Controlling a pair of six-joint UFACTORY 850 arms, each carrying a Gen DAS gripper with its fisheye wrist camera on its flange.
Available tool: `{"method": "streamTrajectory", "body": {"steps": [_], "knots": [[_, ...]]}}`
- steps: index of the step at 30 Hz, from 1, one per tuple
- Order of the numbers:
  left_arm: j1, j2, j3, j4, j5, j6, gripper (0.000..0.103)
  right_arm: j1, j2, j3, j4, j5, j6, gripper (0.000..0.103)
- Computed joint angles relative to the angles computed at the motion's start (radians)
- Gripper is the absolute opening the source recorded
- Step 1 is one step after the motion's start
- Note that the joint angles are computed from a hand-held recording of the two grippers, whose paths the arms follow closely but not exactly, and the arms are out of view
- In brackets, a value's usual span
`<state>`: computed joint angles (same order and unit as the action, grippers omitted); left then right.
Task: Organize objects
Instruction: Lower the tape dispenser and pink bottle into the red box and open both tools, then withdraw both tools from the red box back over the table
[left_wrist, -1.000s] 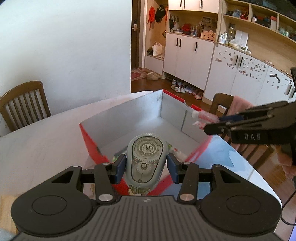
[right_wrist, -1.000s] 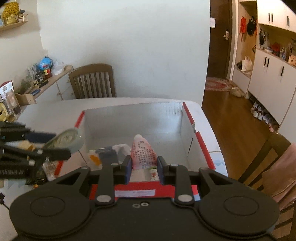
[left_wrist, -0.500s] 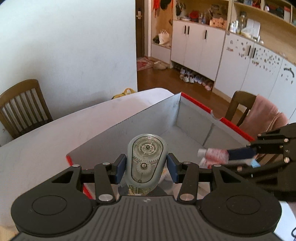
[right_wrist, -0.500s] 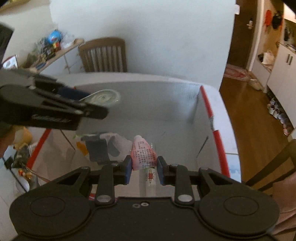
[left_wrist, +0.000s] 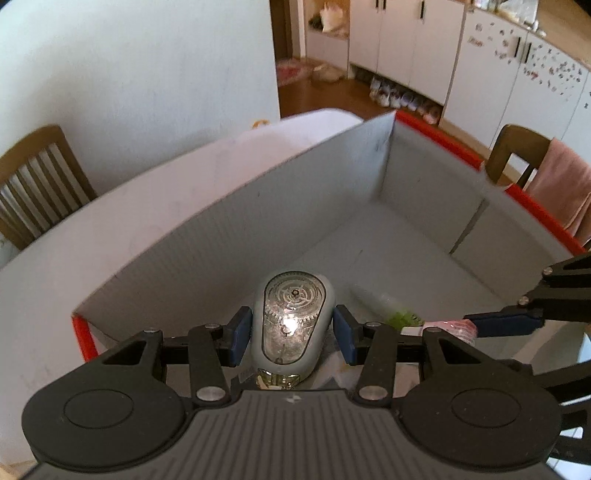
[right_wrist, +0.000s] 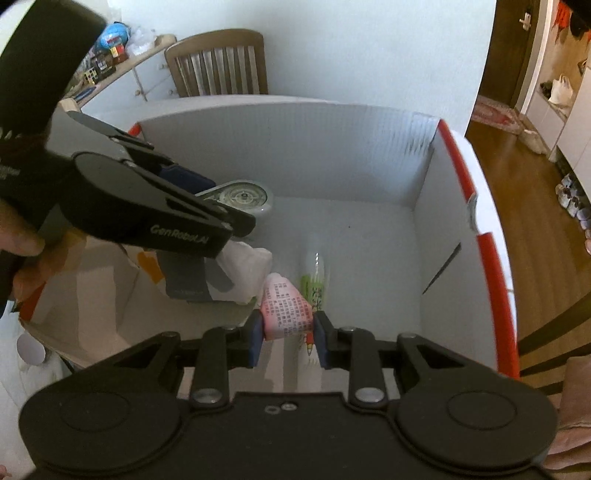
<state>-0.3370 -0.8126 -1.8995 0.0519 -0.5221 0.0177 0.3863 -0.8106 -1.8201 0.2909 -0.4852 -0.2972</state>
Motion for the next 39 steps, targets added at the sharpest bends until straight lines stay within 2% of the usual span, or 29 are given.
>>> {"method": "streamTrajectory", "body": {"steps": [8, 13, 19, 20, 22, 24, 30, 32, 39], "knots": [[0.013, -0.089, -0.142, -0.055, -0.179, 0.018, 0.047, 0.002, -0.029, -0.044, -0.011, -0.05, 0.011, 0.027], [0.011, -0.114, -0.187, -0.048, -0.235, 0.02, 0.047, 0.004, -0.035, -0.057, -0.024, -0.072, 0.019, 0.029], [0.003, -0.13, -0.217, -0.012, -0.276, 0.005, 0.048, 0.0, -0.032, -0.059, -0.003, -0.081, 0.008, 0.036], [0.003, -0.128, -0.216, -0.005, -0.278, 0.002, 0.048, -0.003, -0.027, -0.051, 0.005, -0.078, 0.002, 0.038], [0.0, -0.122, -0.209, 0.005, -0.271, -0.01, 0.06, -0.01, -0.036, -0.068, 0.02, -0.082, -0.01, 0.043], [-0.002, -0.101, -0.179, 0.018, -0.242, -0.027, 0.066, -0.012, -0.028, -0.056, 0.034, -0.07, -0.023, 0.046], [-0.005, -0.043, -0.103, 0.007, -0.186, -0.03, 0.066, -0.02, 0.016, 0.005, 0.093, -0.027, -0.078, 0.051], [0.0, -0.042, -0.114, -0.006, -0.182, -0.019, 0.066, -0.021, 0.034, 0.03, 0.113, -0.008, -0.095, 0.051], [-0.002, 0.046, -0.006, -0.022, -0.099, -0.014, 0.066, -0.015, 0.081, 0.088, 0.149, 0.049, -0.129, 0.052]]}}
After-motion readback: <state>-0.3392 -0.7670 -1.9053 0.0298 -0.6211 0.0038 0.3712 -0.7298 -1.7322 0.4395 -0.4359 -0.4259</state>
